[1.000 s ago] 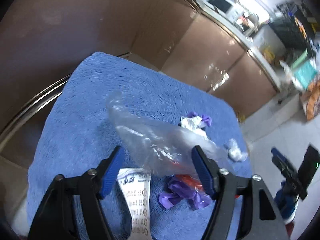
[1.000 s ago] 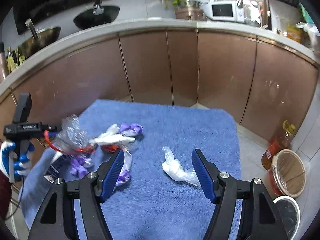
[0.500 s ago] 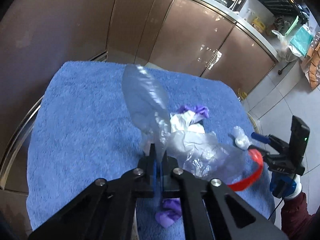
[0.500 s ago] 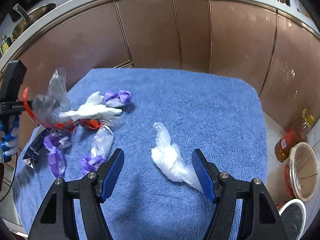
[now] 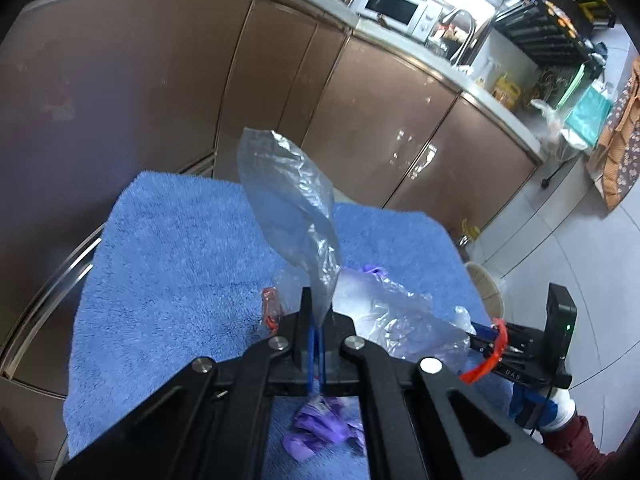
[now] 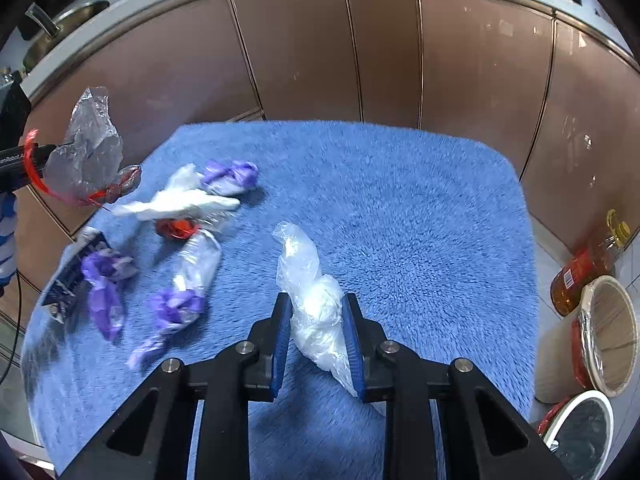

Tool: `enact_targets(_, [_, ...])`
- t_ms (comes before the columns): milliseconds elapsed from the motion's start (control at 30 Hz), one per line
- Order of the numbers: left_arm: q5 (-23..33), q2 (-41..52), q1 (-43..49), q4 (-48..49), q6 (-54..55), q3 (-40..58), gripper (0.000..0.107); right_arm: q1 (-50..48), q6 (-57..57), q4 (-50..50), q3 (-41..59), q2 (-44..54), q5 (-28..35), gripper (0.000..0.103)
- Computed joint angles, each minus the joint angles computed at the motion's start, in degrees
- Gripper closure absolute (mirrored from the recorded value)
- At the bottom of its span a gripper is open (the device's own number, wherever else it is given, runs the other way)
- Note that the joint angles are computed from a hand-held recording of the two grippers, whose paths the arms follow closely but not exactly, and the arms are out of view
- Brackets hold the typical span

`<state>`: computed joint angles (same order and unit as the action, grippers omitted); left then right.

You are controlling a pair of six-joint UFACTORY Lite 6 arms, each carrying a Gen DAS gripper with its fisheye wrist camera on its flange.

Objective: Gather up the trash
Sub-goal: 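Grasp the clear plastic bag with the left tool while the right tool grasps the white plastic bag, then carry both bags to the black bin and open both tools to drop them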

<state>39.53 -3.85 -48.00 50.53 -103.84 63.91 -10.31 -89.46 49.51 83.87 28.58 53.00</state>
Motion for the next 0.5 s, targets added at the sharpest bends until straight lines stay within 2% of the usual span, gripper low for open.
enact_targets(200, [14.0, -3.8, -10.8, 2.5, -2.5, 4.4, 0.107, -6.9, -3.2, 3.1, -5.2, -9.9, 8.8, 0.08])
enact_targets(367, [30.2, -2.9, -23.7, 5.7, -3.5, 13.4, 0.107, -14.7, -5.5, 5.2, -7.7, -18.4, 18.7, 0.08])
enact_targets(500, [42.4, 1.9, -33.6, 8.8, -3.3, 23.7, 0.107, -21.7, -6.8, 7.1, -9.0, -25.3, 27.4, 0.08])
